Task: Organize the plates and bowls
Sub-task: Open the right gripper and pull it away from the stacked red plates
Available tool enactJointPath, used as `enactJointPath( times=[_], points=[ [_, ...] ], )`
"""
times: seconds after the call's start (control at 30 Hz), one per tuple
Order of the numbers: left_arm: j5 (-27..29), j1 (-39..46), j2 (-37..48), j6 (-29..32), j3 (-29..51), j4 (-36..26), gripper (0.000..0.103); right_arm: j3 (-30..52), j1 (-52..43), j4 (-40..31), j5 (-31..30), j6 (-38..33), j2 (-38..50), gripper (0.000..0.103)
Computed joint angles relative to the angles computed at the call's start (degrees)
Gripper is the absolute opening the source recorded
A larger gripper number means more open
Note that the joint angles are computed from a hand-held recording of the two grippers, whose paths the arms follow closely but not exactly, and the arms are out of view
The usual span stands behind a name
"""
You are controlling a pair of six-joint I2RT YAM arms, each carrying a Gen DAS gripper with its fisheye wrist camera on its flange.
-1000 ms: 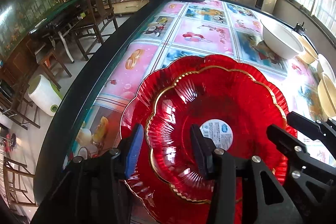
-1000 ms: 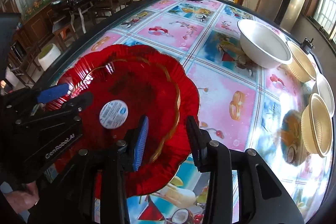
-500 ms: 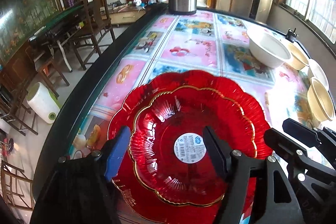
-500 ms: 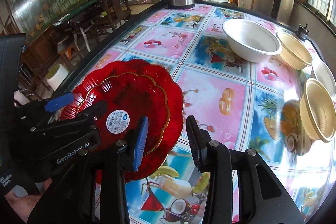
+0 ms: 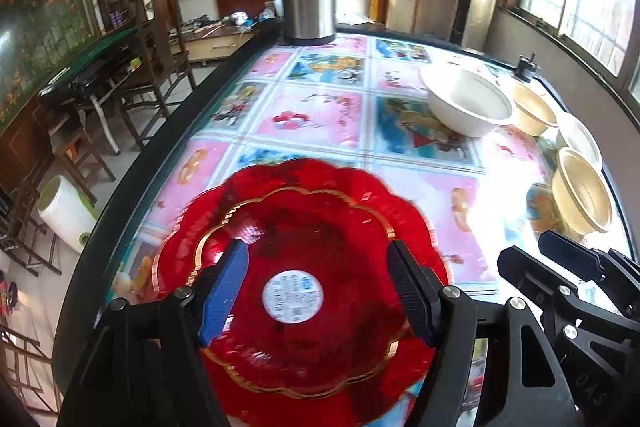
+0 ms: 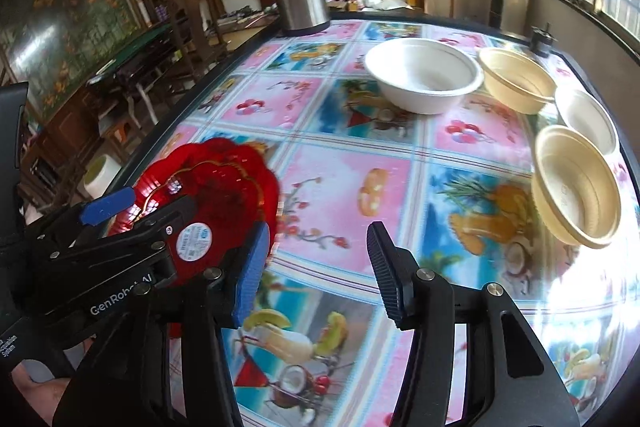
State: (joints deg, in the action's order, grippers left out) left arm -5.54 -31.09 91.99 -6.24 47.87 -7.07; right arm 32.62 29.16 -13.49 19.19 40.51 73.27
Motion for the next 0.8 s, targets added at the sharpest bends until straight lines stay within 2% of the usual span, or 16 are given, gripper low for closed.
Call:
enactJointPath(
  times=[0.43, 0.57, 0.8],
  points=[
    [-3.2, -9.3, 7.0, -2.3, 8.7, -2.7, 0.072, -6.9, -11.9, -2.6, -4.7, -4.0, -11.4, 0.051],
    [-3.3, -10.5, 9.9, -2.8, 12.3, -3.9, 0.072, -8.0, -17.2, -2.0, -7.7, -6.5, -12.4, 0.051],
    [-3.6, -11.7, 15.5, -3.3, 19.6, -6.8, 0.072, -7.3, -24.9, 0.6, -12.3, -10.7, -9.1, 0.051]
  ],
)
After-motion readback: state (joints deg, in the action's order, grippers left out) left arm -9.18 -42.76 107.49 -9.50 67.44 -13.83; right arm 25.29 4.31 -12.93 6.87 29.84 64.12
